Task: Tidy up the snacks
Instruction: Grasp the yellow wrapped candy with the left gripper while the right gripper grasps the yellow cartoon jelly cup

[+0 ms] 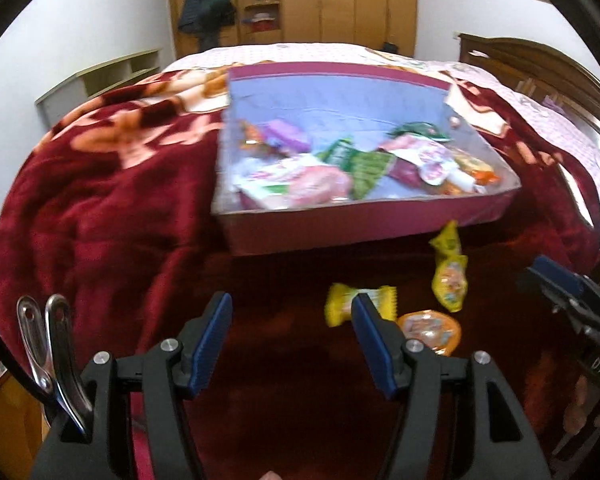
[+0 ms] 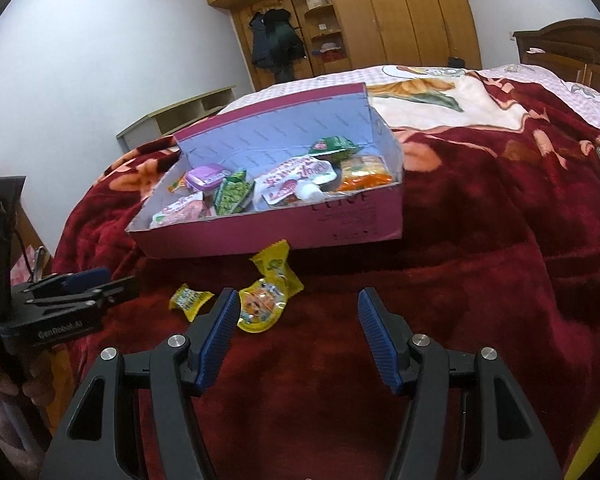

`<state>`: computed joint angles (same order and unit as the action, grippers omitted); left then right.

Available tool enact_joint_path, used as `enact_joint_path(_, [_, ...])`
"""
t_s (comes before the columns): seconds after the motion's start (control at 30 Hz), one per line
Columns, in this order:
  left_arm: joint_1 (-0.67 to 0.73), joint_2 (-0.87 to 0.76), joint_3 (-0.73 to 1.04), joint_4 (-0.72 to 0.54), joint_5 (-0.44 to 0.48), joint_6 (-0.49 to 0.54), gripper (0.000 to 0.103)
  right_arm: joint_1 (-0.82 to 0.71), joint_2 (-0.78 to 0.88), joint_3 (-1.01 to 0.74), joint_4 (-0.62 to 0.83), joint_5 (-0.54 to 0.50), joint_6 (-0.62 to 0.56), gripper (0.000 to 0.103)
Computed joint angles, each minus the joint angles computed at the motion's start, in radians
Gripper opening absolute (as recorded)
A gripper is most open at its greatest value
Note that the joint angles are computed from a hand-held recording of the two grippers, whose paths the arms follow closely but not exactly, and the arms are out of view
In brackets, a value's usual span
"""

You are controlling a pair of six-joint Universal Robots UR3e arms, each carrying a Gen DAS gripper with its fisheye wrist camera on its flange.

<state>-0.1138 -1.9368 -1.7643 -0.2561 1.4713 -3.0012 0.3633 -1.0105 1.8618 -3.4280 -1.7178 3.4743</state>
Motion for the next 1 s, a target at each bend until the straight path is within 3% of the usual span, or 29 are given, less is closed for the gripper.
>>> enact_joint_path(0.23, [-0.058,-0.093,0.073,0.007,-0.015,-0.018,0.066,-0.029,0.007,0.035,-0.029,0.032,0.015,0.063])
enact_joint_path(0.43, [-0.111,-0.195,0.167,-0.023,0.068,-0.037,0.064,-0.043,0.014,0.054,-0.061,0.048,0.02,0.063])
enact_joint_path(0.77, [-0.128,-0.253,0.204,0.009,0.105,-0.064,0.061,-0.068,0.031,0.06,-0.074,0.1,0.034,0.063])
enact_joint_path(1.0, [-0.12,-0.221,0.126,0.096,0.134,-0.059,0.044,-0.052,0.046,0.03,-0.043,0.103,0.023,0.063])
